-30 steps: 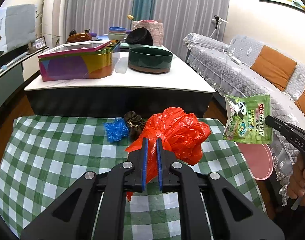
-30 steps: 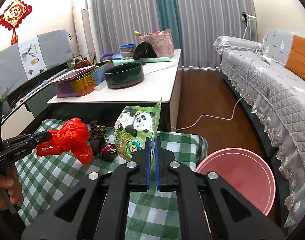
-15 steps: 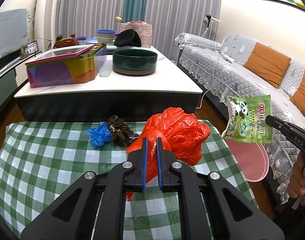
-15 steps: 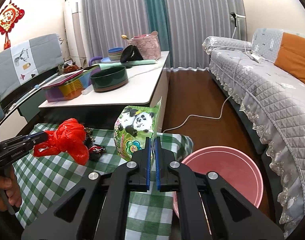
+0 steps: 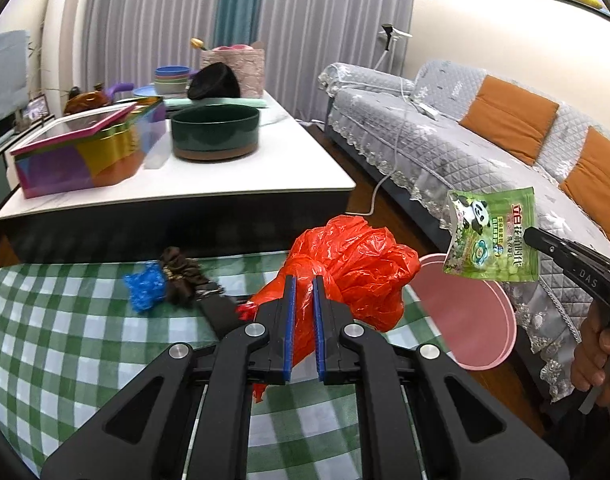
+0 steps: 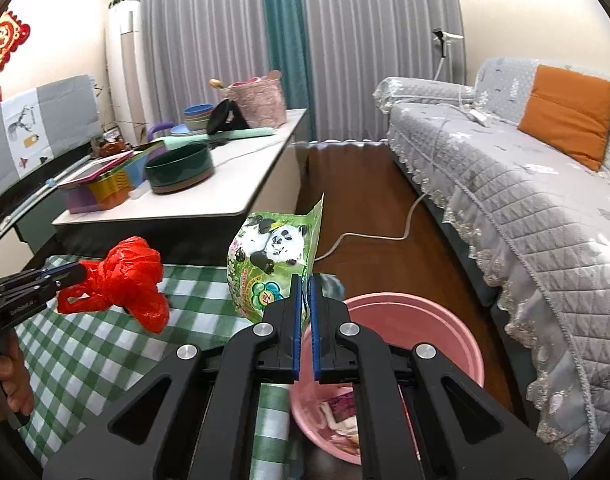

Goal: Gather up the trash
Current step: 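Carry the red bag and panda snack bag over the pink bin, then open both tools above the pink bin to drop both bags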

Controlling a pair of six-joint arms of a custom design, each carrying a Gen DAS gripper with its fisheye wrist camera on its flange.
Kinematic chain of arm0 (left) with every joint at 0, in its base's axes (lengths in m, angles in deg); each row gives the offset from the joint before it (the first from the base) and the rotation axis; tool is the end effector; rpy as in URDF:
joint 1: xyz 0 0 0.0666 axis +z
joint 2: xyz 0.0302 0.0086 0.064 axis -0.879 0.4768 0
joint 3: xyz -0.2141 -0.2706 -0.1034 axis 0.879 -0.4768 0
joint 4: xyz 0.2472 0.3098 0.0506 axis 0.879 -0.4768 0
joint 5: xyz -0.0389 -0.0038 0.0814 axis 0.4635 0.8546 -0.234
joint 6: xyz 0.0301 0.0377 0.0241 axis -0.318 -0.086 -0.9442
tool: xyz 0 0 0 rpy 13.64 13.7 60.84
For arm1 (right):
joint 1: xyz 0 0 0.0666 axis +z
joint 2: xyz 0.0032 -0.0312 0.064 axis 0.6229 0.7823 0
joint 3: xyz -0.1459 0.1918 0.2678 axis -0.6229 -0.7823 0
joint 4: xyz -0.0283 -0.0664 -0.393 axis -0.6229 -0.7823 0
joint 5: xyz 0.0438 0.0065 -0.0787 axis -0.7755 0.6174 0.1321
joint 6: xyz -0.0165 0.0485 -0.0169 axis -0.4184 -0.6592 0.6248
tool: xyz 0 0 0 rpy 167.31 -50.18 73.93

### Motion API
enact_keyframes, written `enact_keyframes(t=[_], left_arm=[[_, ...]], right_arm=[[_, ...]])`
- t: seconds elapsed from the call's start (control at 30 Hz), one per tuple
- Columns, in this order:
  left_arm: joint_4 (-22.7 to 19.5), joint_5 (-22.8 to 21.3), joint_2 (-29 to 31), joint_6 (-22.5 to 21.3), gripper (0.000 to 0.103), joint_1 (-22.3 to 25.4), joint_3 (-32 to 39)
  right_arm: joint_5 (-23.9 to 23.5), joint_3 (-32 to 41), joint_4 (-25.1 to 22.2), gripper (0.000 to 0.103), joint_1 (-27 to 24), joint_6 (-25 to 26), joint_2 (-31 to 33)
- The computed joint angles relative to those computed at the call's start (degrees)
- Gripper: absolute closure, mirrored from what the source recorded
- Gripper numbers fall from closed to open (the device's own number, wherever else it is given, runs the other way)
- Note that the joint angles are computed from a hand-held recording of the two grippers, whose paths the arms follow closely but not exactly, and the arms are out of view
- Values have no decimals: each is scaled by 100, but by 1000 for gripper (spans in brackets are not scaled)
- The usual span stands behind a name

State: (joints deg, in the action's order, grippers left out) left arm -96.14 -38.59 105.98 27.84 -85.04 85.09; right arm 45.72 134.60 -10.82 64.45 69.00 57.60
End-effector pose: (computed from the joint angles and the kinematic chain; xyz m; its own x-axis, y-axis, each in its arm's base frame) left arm 0.4453 -0.1780 0.3247 -0.5574 -0.2302 -0.7977 -0.2230 0.9670 -0.1232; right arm 0.5416 0.2663 0.3445 -0.4765 -0.2146 -0.8526 -0.4978 0.8652 0.0605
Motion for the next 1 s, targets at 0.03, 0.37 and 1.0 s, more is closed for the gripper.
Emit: enact_keyframes(t=[0.03,0.37,1.0], left_arm=[[-14,-17,62,-16,95,-18,65],[-13,45,809,96,95,-250,761],[-370,464,2421,50,95,-609,2447]], right_arm=[[9,-5,-10,99,-33,-7,-10],[402,56,-31,99,-275,86,-5],[708,409,-185,99,-492,205,321]])
